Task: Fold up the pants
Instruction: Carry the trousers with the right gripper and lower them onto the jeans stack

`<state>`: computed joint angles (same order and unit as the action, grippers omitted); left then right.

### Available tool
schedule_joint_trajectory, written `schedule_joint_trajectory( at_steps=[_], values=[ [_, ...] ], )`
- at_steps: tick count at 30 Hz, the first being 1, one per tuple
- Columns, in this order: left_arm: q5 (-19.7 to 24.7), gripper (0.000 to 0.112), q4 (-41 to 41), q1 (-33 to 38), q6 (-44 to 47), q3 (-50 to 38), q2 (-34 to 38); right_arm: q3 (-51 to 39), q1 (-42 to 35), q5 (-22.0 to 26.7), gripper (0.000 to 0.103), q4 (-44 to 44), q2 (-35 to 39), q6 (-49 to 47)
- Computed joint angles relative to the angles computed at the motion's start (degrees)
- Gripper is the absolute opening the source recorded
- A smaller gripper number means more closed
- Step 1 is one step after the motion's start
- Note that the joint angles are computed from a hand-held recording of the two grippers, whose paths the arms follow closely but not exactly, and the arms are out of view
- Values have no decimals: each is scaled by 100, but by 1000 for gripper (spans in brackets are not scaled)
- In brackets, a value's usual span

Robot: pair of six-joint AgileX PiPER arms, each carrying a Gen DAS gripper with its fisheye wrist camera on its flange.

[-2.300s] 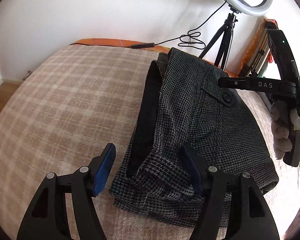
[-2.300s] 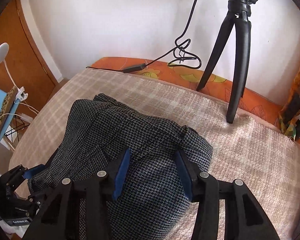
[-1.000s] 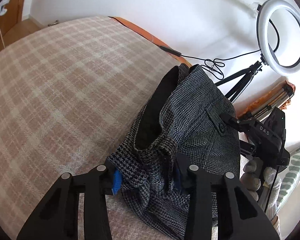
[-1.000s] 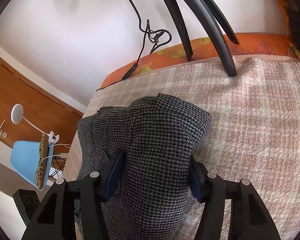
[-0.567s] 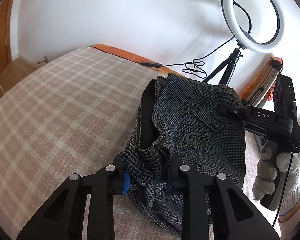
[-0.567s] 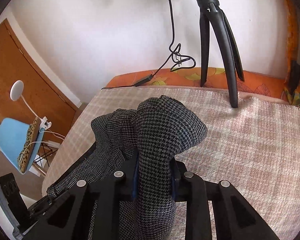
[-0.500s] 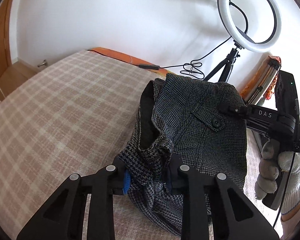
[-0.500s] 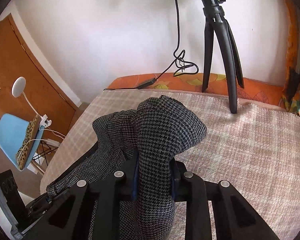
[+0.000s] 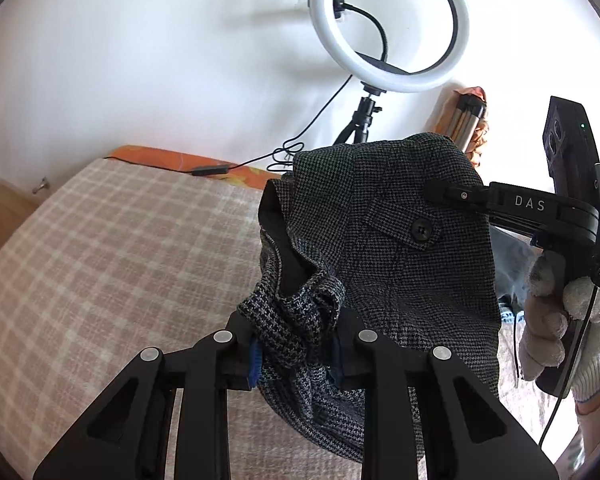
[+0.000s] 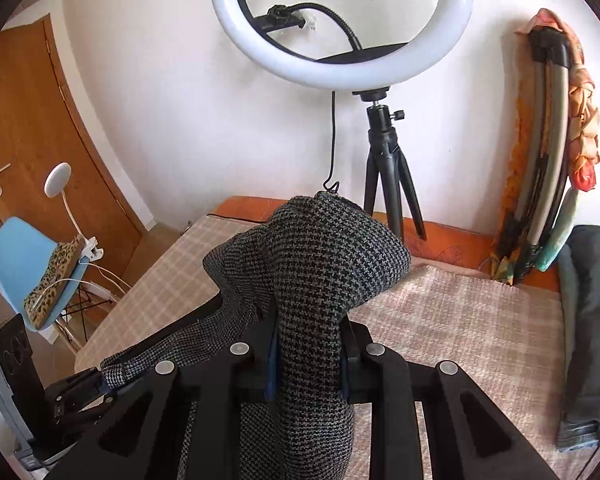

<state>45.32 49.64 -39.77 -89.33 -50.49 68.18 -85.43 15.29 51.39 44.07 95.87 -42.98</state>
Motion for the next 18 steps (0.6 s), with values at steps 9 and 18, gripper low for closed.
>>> schedule_joint_trajectory(
  at_steps=[9, 18],
  values=[
    [-176, 24, -144, -327, 1046, -1909, 1410, -767, -1576, 881, 22, 228, -57, -366],
    [-20, 23, -653, -523, 2460, -4704, 3343, -2852, -2852, 1640, 21, 168, 922, -295]
  ],
)
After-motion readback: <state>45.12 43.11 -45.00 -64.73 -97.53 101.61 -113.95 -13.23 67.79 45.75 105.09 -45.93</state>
